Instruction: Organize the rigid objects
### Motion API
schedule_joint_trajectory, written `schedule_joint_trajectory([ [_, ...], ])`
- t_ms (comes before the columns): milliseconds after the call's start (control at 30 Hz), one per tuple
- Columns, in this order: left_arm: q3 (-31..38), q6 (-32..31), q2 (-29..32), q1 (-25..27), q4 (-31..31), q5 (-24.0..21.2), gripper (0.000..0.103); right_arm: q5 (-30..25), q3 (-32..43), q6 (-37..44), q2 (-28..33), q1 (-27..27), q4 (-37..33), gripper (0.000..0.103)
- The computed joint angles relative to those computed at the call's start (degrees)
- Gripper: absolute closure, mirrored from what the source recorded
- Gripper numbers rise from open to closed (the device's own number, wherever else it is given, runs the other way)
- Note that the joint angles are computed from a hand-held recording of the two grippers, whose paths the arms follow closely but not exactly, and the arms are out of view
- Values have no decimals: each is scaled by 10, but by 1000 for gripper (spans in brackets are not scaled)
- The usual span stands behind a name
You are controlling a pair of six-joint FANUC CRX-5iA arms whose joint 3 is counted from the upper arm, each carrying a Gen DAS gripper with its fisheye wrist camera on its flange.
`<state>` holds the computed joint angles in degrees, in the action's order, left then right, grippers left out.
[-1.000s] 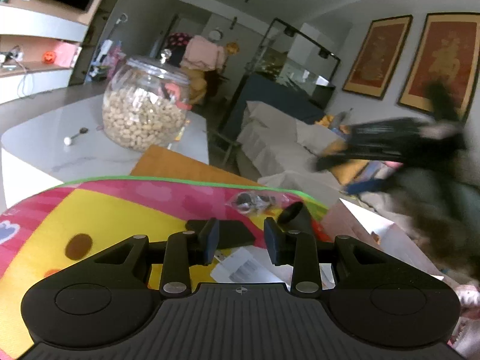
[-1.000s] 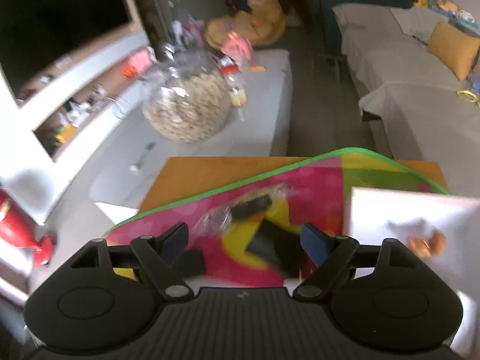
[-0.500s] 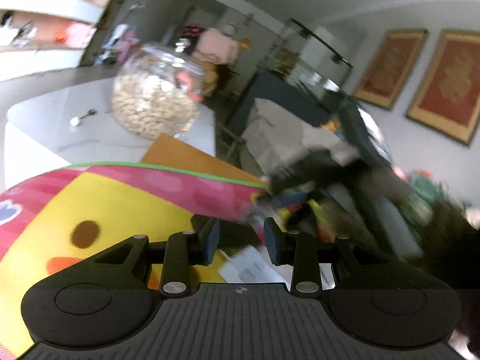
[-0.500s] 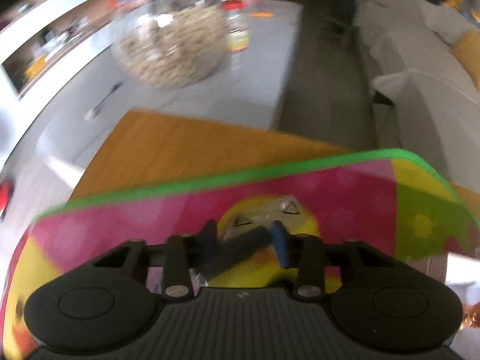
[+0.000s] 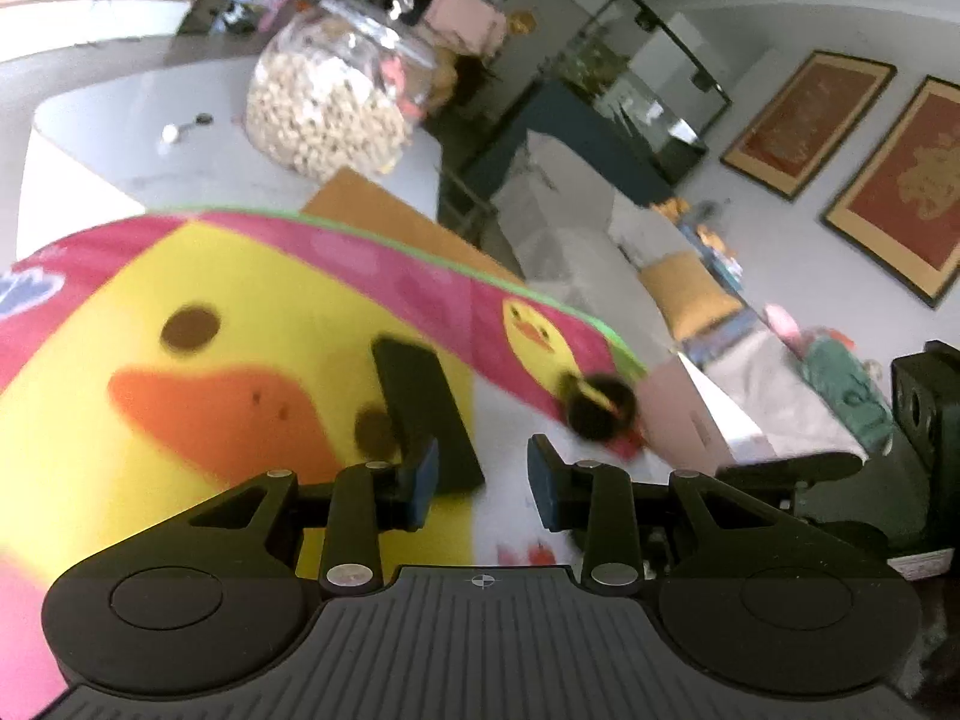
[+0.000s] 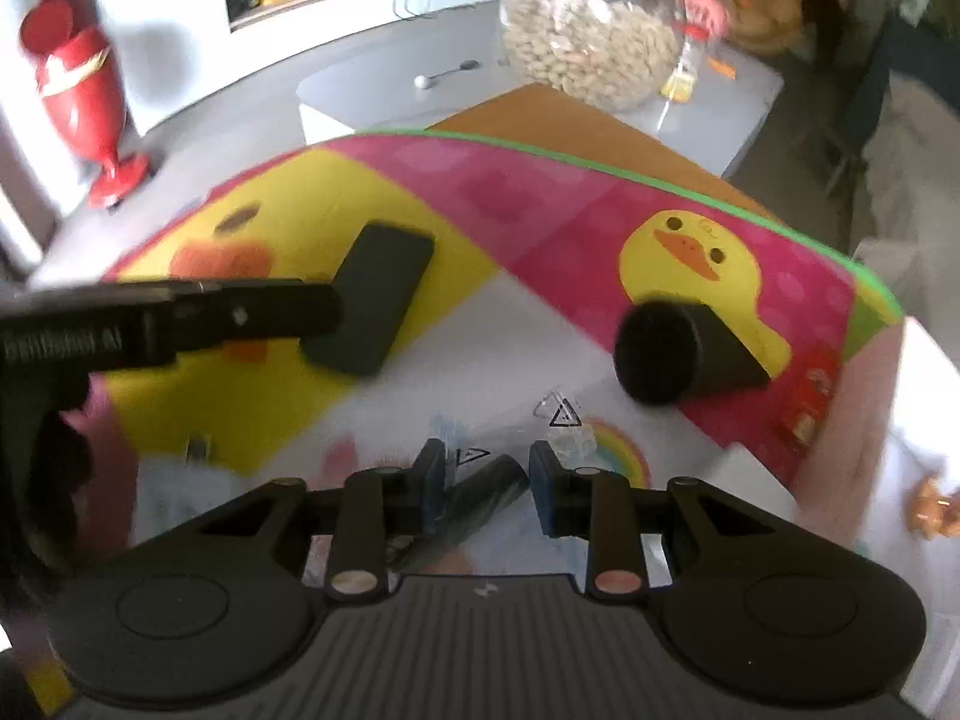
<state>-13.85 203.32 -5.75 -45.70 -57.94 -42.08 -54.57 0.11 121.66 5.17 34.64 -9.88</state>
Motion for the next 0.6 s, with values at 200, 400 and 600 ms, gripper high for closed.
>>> schedule_joint_trajectory([
  [200,-7,-127,-38,-32,118,-73,67,30,-45,46,-68,-39,-52,46],
  [400,9,-186,-31,-62,165,-92,67,-30,25,12,-33,-65,-156,36],
  [600,38,-236,2,-59,187,-101,67,-26,104,-118,74,1,-123,40],
])
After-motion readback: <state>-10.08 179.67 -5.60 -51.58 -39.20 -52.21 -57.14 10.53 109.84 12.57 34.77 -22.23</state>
